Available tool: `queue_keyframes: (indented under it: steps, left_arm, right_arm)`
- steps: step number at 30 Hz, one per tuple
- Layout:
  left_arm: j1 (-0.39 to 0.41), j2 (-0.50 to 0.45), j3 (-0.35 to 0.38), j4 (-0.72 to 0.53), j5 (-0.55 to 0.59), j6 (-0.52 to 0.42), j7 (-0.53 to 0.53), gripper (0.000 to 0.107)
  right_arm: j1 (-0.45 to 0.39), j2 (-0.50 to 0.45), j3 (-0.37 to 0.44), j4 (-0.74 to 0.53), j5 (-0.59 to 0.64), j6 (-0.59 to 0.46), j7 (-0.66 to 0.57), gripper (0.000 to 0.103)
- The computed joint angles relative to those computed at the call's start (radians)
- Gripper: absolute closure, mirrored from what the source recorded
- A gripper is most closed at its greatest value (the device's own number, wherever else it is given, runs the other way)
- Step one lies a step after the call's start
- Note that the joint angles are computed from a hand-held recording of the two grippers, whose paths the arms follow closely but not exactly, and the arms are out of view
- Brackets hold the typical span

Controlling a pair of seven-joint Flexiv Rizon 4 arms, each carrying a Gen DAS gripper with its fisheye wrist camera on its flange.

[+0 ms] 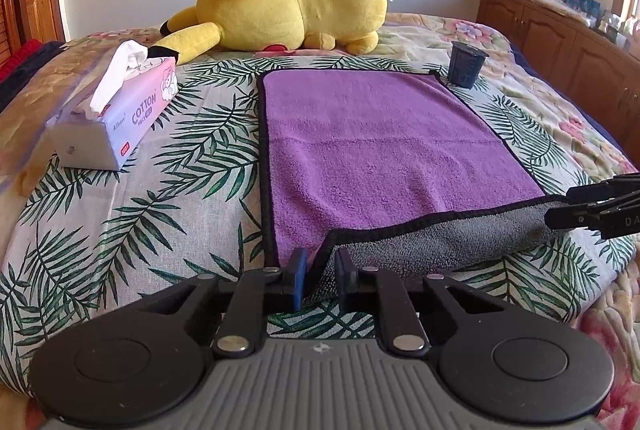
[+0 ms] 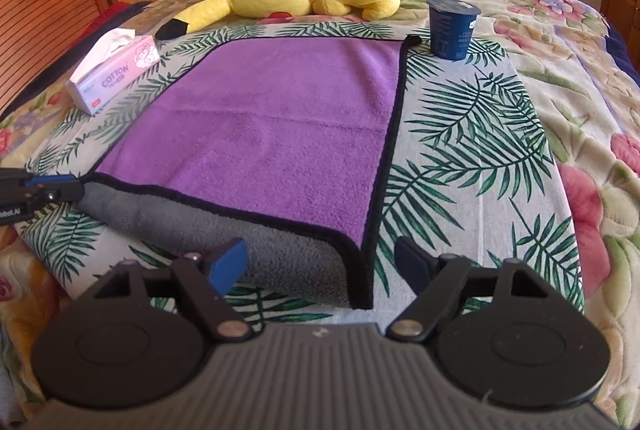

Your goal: Fold towel

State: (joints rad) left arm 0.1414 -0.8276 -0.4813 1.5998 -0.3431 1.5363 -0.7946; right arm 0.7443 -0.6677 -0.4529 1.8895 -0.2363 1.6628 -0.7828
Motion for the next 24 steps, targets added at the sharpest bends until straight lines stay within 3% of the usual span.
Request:
queue_keyframes:
  steps: [18,24]
  left_arm:
    - [-0.014,-0.007,0.023,-0.010,0.002,-0.005,-0.017,0.107]
    - [-0.020,-0.007,0.033,-0.010,0.008,-0.003,-0.017,0.107]
  right_arm:
    - [-0.056,0.015,0.069,-0.006,-0.014,-0.003,-0.033,0.055]
    - [-0.092,0.025,0.109,-0.007,-0.020,-0.002,-0.049,0.074]
